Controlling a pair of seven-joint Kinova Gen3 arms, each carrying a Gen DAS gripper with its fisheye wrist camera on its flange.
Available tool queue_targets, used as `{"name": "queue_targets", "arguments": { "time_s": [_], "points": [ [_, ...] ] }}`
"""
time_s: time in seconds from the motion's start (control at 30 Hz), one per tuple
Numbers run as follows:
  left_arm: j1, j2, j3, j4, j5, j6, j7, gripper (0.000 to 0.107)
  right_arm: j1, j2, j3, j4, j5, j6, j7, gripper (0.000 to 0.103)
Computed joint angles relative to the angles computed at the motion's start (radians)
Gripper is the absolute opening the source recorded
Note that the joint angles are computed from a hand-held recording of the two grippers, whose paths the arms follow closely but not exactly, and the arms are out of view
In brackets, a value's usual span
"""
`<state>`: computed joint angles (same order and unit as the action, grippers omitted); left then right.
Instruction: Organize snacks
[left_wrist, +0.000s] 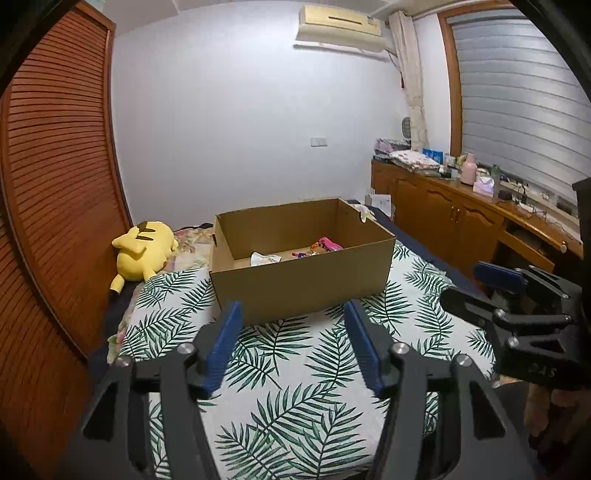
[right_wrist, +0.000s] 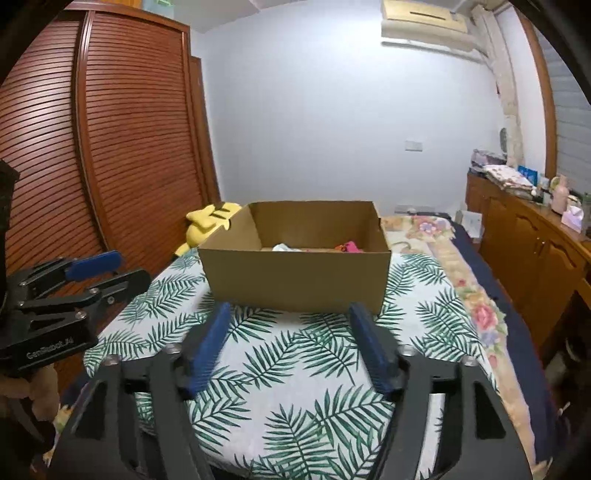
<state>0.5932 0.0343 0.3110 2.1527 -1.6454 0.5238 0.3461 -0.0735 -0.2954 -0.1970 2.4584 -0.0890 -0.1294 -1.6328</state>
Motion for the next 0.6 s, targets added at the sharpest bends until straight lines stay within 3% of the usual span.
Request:
{"name": "queue_targets", "arguments": {
  "time_s": [0.03, 0.1, 0.17, 0.23, 0.4, 0.6],
  "points": [
    [0.008, -0.006, 0.007, 0.011, -0.01, 0.021, 0.027, 0.067, 0.018, -0.015, -0.019, 0.01, -0.008, -0.006, 0.001, 0.087],
    [0.016, -0.016, 0.014, 0.034, -0.046, 0.045, 0.085, 0.071, 0.047, -0.04, -0.05, 0.027, -0.021, -0.016, 0.004, 0.092],
    [0.028, -0.026, 0.026, 0.045, -0.029, 0.069, 0.088, 0.072, 0.07, -0.064, -0.072, 0.035, -0.03, -0.006, 0.007, 0.094],
    [0.041, -0.032, 0.037, 0.051, -0.005, 0.097, 0.082, 0.081, 0.081, -0.083, -0.083, 0.04, -0.034, 0.004, 0.004, 0.103],
    [0.074, -0.034, 0.059, 0.072, -0.026, 0.167, 0.127, 0.091, 0.15, -0.124, -0.149, 0.052, -0.044, -0.002, 0.005, 0.103],
    [0.114, -0.032, 0.079, 0.094, -0.025, 0.255, 0.184, 0.091, 0.207, -0.167, -0.201, 0.068, -0.065, 0.002, -0.014, 0.103]
  ]
}}
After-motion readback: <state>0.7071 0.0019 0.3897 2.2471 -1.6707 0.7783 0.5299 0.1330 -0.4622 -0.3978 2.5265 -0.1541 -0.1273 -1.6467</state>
